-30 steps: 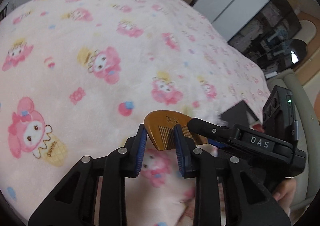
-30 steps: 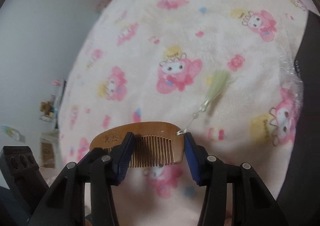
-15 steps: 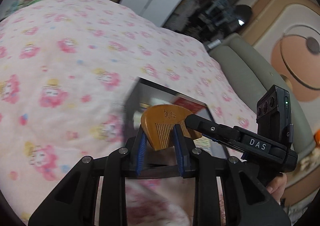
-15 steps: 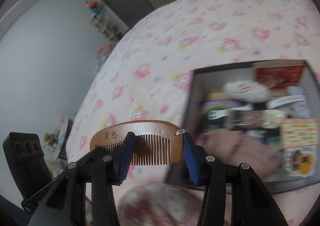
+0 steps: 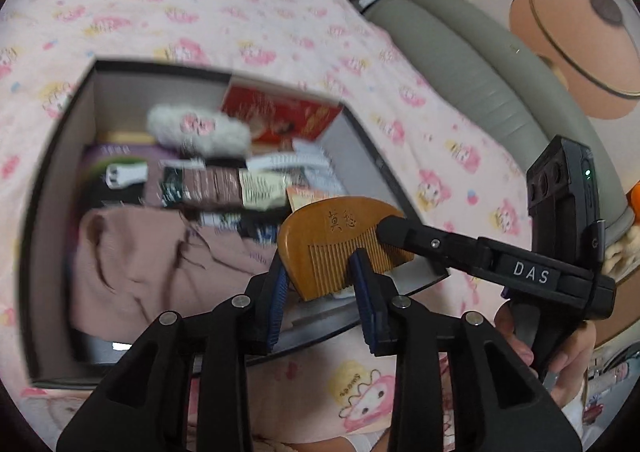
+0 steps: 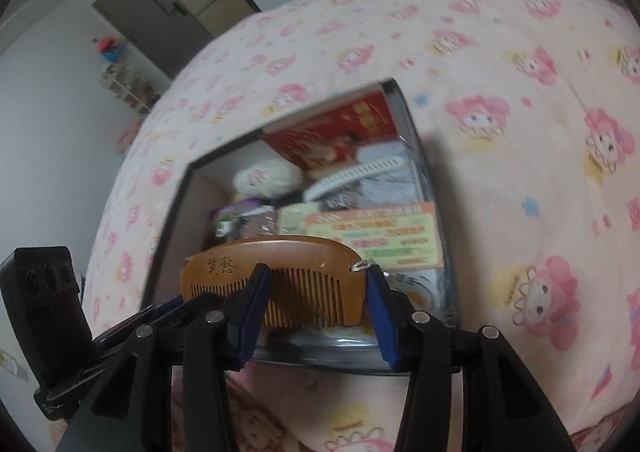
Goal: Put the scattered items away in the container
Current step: 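Carry the comb over the box with the right gripper, then lower the comb into the box and open the right gripper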
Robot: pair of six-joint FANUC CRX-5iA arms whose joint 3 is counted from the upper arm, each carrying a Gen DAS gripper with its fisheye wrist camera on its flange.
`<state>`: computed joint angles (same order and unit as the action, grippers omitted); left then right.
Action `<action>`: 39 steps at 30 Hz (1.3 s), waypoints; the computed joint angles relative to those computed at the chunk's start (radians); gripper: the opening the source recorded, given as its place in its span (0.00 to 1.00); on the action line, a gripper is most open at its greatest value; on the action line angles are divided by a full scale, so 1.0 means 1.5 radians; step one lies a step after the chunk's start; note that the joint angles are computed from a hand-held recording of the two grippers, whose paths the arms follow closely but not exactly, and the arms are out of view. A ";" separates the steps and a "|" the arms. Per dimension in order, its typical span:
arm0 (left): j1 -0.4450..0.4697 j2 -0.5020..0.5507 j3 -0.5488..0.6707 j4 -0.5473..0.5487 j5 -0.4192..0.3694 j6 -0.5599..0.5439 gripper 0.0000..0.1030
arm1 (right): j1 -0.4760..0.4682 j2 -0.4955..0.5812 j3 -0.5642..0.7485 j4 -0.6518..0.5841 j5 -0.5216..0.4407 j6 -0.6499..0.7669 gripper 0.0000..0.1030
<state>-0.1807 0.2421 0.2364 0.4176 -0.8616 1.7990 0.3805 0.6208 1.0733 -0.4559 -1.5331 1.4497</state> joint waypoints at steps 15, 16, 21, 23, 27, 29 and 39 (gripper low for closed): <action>-0.003 0.032 0.099 -0.140 -0.116 0.112 0.29 | 0.059 -0.012 -0.057 0.137 0.044 0.063 0.43; -0.004 0.038 0.114 -0.153 -0.133 0.119 0.29 | 0.058 -0.014 -0.058 0.137 0.041 0.067 0.43; 0.006 0.083 0.184 -0.150 -0.197 0.086 0.29 | 0.068 -0.013 -0.049 0.165 0.012 0.106 0.43; 0.007 0.103 0.211 -0.148 -0.205 0.086 0.29 | 0.066 0.011 -0.005 0.149 -0.034 0.118 0.43; 0.015 0.138 0.243 -0.120 -0.219 0.092 0.29 | 0.059 0.066 0.084 0.100 -0.119 0.116 0.43; 0.016 0.140 0.237 -0.104 -0.211 0.078 0.29 | 0.058 0.090 0.118 0.095 -0.142 0.103 0.43; 0.034 0.075 0.102 -0.043 -0.107 0.054 0.27 | 0.081 0.119 0.145 0.168 -0.098 0.101 0.43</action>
<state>-0.1294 0.3547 0.3892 0.3524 -1.0228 1.8805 0.5016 0.7996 1.2905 -0.2043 -1.6802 1.6006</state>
